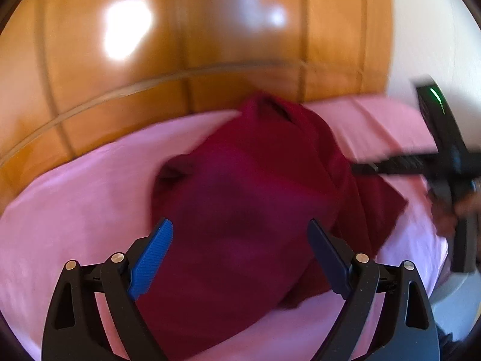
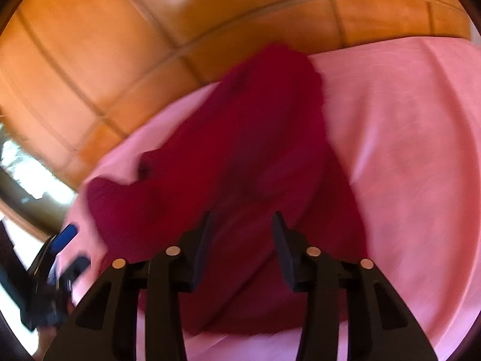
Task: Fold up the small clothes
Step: 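Grasp the sweater hem with the right tool while the left tool grasps the sweater, then lift and shake the sweater out with both tools, spreading it flat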
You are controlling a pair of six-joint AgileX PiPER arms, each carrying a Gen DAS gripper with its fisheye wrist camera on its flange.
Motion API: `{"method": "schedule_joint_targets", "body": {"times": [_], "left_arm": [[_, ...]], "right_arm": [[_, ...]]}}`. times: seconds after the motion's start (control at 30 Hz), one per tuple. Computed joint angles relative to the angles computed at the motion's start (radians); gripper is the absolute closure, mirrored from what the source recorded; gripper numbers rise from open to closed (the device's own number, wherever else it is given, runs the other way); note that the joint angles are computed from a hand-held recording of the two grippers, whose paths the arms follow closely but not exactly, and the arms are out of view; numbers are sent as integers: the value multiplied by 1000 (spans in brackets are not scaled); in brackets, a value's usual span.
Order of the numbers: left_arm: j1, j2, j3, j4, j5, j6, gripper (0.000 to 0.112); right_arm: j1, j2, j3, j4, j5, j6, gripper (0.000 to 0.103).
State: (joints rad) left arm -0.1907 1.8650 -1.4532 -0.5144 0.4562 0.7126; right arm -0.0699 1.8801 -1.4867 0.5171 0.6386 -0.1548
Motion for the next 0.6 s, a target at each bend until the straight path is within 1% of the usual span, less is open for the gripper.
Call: {"method": "schedule_joint_targets", "body": {"times": [0.03,0.07,0.1,0.13,0.17,0.2,0.23,0.27,0.3,0.33,0.37,0.4,0.43,0.47,0.5,0.53,0.57,0.6], "left_arm": [[-18,23,-17,0,8,15,23],[-42,44,-29,41,-12,-11,23],[-65,81,-63,116,-20,-67,23],[-74,114,-105,151,6,-101,26],[-70,153,-158,146,44,-106,36],[-65,187,-208,152,81,-125,46],[-48,226,-273,119,142,-115,71],[-34,251,-317,73,189,-97,90],[-1,288,-384,3,263,-91,104],[27,305,-420,-42,297,-89,105],[39,300,-418,-74,293,-83,106],[69,306,-442,-110,310,-92,106],[112,316,-477,-168,351,-97,106],[135,311,-481,-200,367,-91,106],[184,310,-507,-256,407,-93,106],[220,313,-530,-303,449,-86,106],[244,318,-555,-327,465,-90,107],[267,305,-564,-317,448,-105,107]], "right_arm": [[2,40,-52,-24,4,27,66],[-3,72,-92,-26,13,34,67],[2,121,-160,-28,24,59,67],[17,180,-230,-47,23,94,67],[21,223,-296,-63,35,121,67],[17,261,-335,-44,38,113,67],[22,305,-393,-43,49,128,67],[28,355,-478,-61,78,166,67],[33,378,-532,-84,107,199,67],[32,391,-549,-97,118,211,70],[33,416,-584,-105,132,220,76],[36,410,-579,-105,141,213,93],[42,396,-552,-105,110,202,94],[38,348,-484,-86,89,164,95],[31,299,-418,-27,61,98,95],[27,266,-380,-9,51,72,102],[24,226,-335,-30,32,57,102],[28,209,-331,-81,32,81,102]]}}
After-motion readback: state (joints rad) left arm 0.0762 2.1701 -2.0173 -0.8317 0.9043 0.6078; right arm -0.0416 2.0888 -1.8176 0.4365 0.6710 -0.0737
